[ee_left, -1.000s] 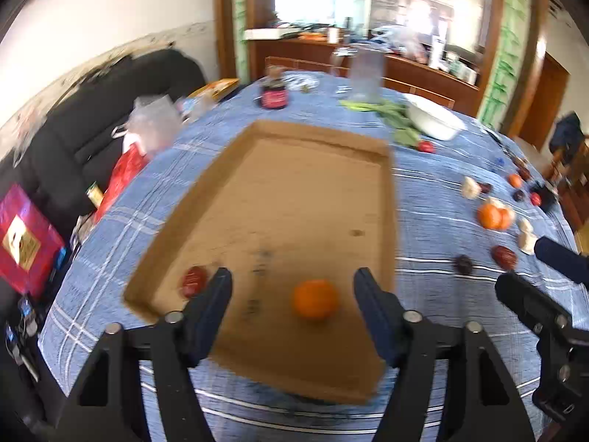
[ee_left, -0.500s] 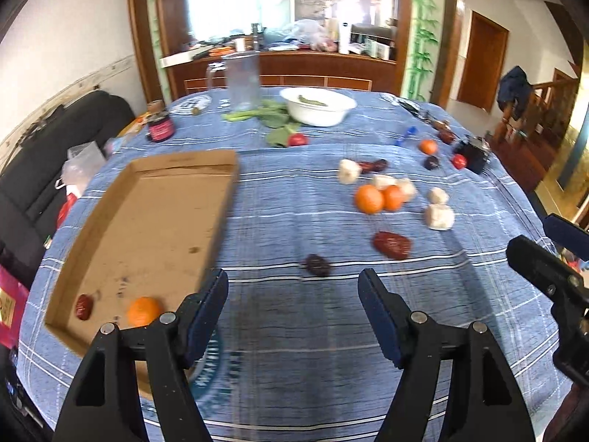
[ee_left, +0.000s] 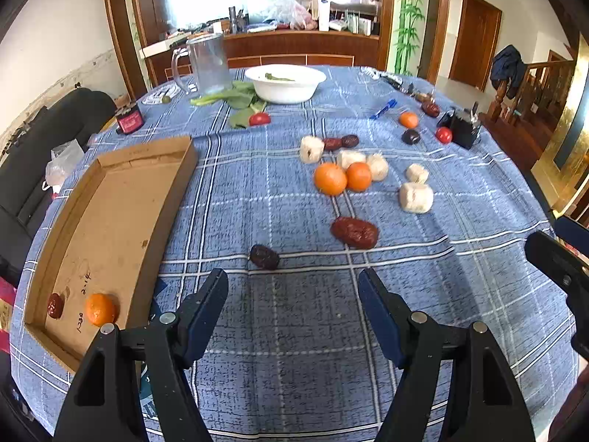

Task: Organize fruits
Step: 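Lift both open tools out of the tray back over the table, then grasp a beige cake cube with the right tool while the left tool grasps a large red date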

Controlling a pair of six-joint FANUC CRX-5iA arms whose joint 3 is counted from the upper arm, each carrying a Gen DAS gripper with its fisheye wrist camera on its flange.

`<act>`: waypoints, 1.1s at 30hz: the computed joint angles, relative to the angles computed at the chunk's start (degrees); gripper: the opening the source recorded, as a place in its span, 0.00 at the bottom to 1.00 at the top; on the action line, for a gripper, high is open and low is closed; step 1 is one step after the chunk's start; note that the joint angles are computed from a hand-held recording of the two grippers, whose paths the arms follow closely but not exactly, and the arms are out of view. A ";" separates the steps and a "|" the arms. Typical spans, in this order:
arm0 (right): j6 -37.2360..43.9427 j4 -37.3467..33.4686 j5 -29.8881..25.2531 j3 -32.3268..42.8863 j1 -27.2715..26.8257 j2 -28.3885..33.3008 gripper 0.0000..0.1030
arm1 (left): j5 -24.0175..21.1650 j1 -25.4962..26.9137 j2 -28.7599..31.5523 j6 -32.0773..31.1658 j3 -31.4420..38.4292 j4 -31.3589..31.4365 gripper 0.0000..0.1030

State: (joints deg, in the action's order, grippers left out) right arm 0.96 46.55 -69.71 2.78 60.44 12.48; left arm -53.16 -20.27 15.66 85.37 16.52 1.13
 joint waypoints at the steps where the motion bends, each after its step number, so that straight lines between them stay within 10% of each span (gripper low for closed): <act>1: 0.96 -1.06 1.72 -0.18 -0.77 -0.06 0.76 | -0.61 0.13 0.32 -0.01 0.48 -0.27 0.70; 14: 15.49 -15.10 10.92 10.66 -11.97 10.12 0.75 | -7.71 3.28 3.71 -0.03 5.17 2.79 0.70; 18: 19.92 -20.35 10.82 14.24 -13.71 12.83 0.37 | -9.47 1.92 6.23 -0.28 8.43 2.72 0.70; 33: 11.41 -10.70 15.41 -0.10 -12.24 2.75 0.32 | -16.60 -3.52 21.52 -2.04 25.97 2.32 0.68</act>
State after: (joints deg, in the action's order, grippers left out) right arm 12.37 35.85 -54.30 2.68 48.20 15.23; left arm -69.75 -23.79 37.18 83.33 42.49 3.45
